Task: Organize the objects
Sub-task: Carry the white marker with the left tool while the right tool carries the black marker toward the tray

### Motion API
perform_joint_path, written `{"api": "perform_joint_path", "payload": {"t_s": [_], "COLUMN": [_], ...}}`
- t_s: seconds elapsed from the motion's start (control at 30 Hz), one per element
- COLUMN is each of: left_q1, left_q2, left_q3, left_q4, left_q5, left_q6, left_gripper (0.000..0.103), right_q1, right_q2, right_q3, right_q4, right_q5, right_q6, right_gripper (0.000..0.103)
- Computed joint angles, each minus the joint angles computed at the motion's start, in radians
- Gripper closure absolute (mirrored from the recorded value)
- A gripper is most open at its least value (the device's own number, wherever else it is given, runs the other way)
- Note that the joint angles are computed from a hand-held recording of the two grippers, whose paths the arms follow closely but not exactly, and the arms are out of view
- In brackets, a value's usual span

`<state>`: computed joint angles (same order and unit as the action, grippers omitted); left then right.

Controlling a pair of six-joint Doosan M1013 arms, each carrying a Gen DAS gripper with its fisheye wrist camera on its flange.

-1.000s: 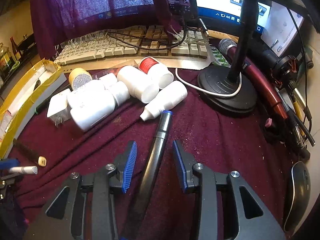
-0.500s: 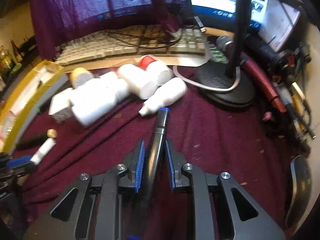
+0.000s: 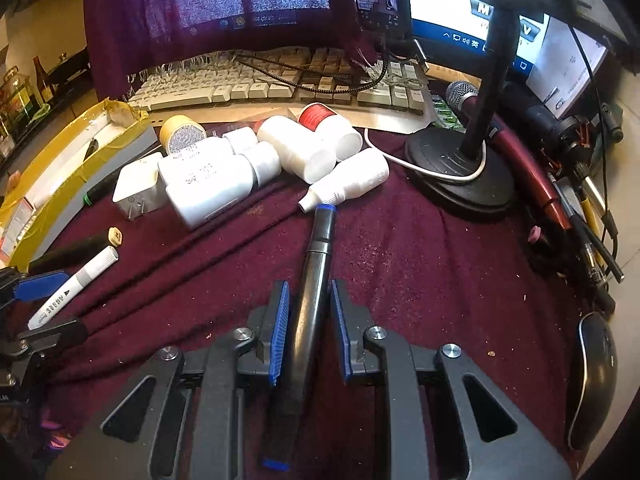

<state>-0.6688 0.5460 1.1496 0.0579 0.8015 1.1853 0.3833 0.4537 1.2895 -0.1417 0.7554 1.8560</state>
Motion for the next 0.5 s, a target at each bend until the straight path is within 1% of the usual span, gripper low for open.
{"api": "perform_joint_path", "payload": {"t_s": [0.07,0.13,0.27,0.3,0.33,0.4,0.43,0.47,0.5], "left_q1": [-0.005,-0.002,0.002,0.002,0.002,0.000,-0.001,0.001,0.011], "left_q2": [-0.009,-0.015,-0.031,-0.033,-0.032,-0.032,-0.033,-0.034,-0.040], "left_q3": [0.018,0.030,0.066,0.069,0.068,0.066,0.067,0.070,0.082], "left_q4": [0.028,0.022,0.047,0.045,0.050,0.081,0.103,0.118,0.081], "left_q5": [-0.023,-0.045,-0.101,-0.105,-0.101,-0.090,-0.084,-0.081,-0.101], "left_q6": [-0.038,-0.050,-0.127,-0.127,-0.132,-0.171,-0.201,-0.241,-0.245], "left_gripper": [0.047,0.047,0.048,0.048,0.050,0.059,0.075,0.087,0.090], "right_q1": [0.000,0.000,0.002,0.003,0.003,0.003,0.003,0.004,0.005], "right_q2": [0.004,0.004,0.005,0.005,0.006,0.006,0.005,0.005,0.004], "right_q3": [-0.006,-0.008,-0.008,-0.009,-0.009,-0.009,-0.007,-0.005,-0.004], "right_q4": [-0.003,-0.004,-0.016,-0.019,-0.019,-0.020,-0.021,-0.024,-0.027], "right_q5": [0.008,0.010,0.008,0.009,0.008,0.007,0.005,0.001,0.001], "right_q6": [0.004,0.007,0.019,0.019,0.018,0.019,0.021,0.022,0.025], "right_gripper": [0.084,0.084,0.084,0.084,0.084,0.084,0.084,0.084,0.085]}}
